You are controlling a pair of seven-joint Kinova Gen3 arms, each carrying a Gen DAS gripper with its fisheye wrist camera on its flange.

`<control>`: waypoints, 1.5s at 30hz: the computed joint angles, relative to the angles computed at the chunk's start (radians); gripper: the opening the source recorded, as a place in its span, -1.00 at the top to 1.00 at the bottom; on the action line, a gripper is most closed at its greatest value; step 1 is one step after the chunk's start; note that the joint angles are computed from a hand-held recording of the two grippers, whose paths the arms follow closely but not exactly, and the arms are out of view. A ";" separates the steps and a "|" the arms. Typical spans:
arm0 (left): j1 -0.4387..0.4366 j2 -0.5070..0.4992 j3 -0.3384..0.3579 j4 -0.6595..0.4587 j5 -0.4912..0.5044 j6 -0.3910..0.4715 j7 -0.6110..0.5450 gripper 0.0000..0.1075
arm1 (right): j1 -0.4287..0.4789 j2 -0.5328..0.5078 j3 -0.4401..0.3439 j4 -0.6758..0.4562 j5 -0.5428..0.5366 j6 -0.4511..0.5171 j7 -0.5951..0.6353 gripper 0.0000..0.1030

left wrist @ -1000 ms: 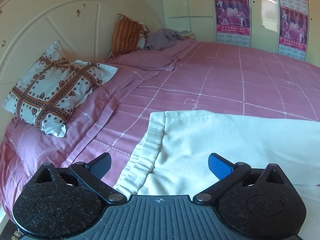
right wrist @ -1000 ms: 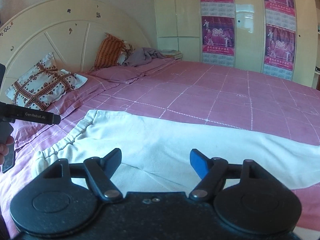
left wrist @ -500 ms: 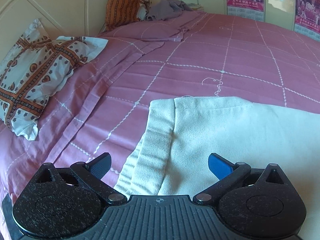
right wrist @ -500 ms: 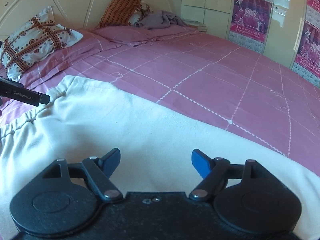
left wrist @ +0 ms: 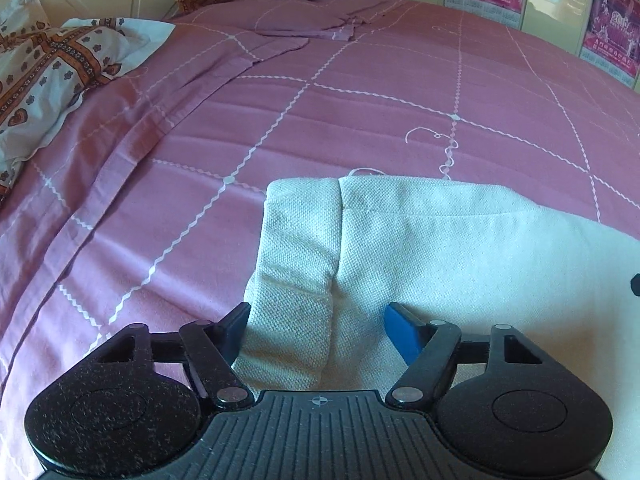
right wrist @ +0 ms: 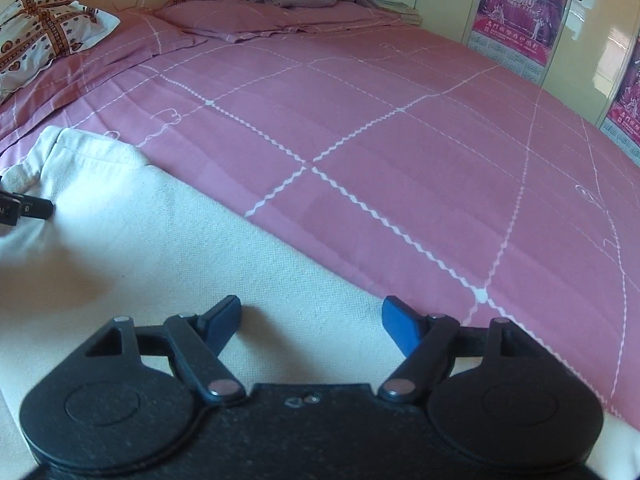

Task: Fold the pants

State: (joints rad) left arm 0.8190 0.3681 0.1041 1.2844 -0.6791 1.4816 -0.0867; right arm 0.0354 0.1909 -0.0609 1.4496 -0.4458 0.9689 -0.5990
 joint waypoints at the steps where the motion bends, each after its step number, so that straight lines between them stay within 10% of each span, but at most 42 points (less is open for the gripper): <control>1: -0.001 0.002 -0.002 -0.002 -0.002 0.009 -0.005 -0.10 | 0.001 0.003 -0.002 0.003 -0.004 -0.010 0.005 -0.50; 4: 0.004 0.011 -0.003 -0.014 -0.007 0.030 -0.009 0.20 | -0.009 0.018 -0.007 -0.024 0.009 0.021 -0.002 -0.03; 6: 0.007 0.018 -0.004 -0.030 -0.004 0.048 -0.015 0.30 | -0.044 0.012 0.030 -0.039 0.004 0.062 0.013 0.99; 13: 0.017 -0.037 -0.001 -0.008 0.018 0.039 0.054 0.48 | 0.046 -0.153 0.029 0.085 -0.155 0.112 0.253 0.97; 15: -0.004 -0.052 0.000 -0.004 0.035 0.032 0.061 0.45 | 0.046 -0.133 0.044 0.046 -0.172 0.162 0.262 0.23; 20: 0.005 -0.004 -0.042 -0.002 0.017 0.051 -0.090 -0.55 | -0.035 -0.045 0.032 -0.031 -0.055 0.110 0.130 0.02; 23: -0.085 -0.054 0.037 0.106 0.000 -0.063 -0.053 -0.67 | -0.054 0.030 0.007 -0.104 -0.022 0.121 0.080 0.02; 27: -0.148 -0.118 0.077 0.194 0.007 -0.198 -0.055 -0.11 | -0.075 0.093 -0.030 -0.157 0.039 0.127 0.077 0.06; 30: -0.079 -0.103 0.042 0.160 -0.016 -0.168 -0.066 0.29 | -0.136 0.084 0.041 -0.159 0.011 0.158 0.097 0.76; 33: -0.025 -0.113 0.049 0.165 -0.075 -0.130 0.017 0.57 | -0.233 0.003 0.172 -0.079 -0.033 0.145 0.193 0.95; 39: 0.086 -0.231 0.153 0.228 -0.165 -0.011 0.215 0.58 | -0.245 -0.242 0.368 0.058 -0.237 0.300 0.421 0.96; 45: 0.215 -0.241 0.283 0.222 -0.118 0.181 0.427 0.57 | -0.254 -0.495 0.475 0.219 -0.161 0.528 0.396 0.96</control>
State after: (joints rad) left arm 1.0335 0.1268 0.3867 1.5067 -0.7966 1.6621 0.3405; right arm -0.2189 -0.3038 0.4141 1.6685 -0.6065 1.4969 -0.2026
